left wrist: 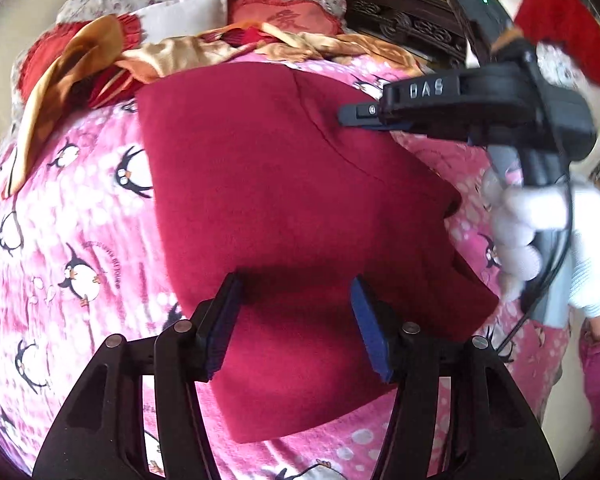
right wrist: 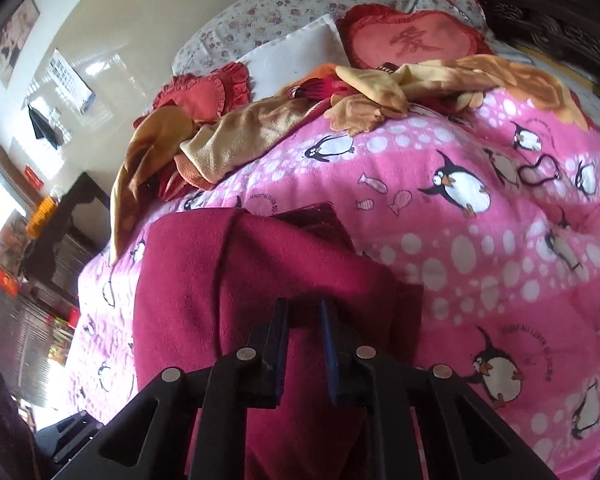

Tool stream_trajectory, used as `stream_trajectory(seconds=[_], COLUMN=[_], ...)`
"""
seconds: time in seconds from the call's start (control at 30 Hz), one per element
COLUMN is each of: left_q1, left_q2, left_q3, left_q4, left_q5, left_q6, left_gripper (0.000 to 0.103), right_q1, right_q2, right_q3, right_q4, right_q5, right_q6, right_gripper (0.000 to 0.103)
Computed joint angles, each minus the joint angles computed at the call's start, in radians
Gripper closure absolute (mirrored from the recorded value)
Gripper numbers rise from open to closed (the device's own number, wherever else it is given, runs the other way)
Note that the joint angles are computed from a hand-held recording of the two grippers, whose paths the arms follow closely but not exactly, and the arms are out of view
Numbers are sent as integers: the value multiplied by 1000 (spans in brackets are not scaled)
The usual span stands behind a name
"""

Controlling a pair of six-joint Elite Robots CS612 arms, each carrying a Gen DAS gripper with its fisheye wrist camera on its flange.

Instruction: Fold small clothes

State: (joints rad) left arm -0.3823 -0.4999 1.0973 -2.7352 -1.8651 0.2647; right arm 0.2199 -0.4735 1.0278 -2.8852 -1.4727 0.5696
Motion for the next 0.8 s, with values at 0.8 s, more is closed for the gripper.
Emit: stream_trajectory(seconds=[0.8], left_q1=[19], left_q2=[-33], left_q3=[54], left_q4=[-54], left_q5=[6], left_q6=[-102], left_gripper=[48], right_q1=[66], right_q2=[-156], right_q3=[257], right_q4=[-8], right_q5=[-79], right_q6=[-119], right_gripper=[77])
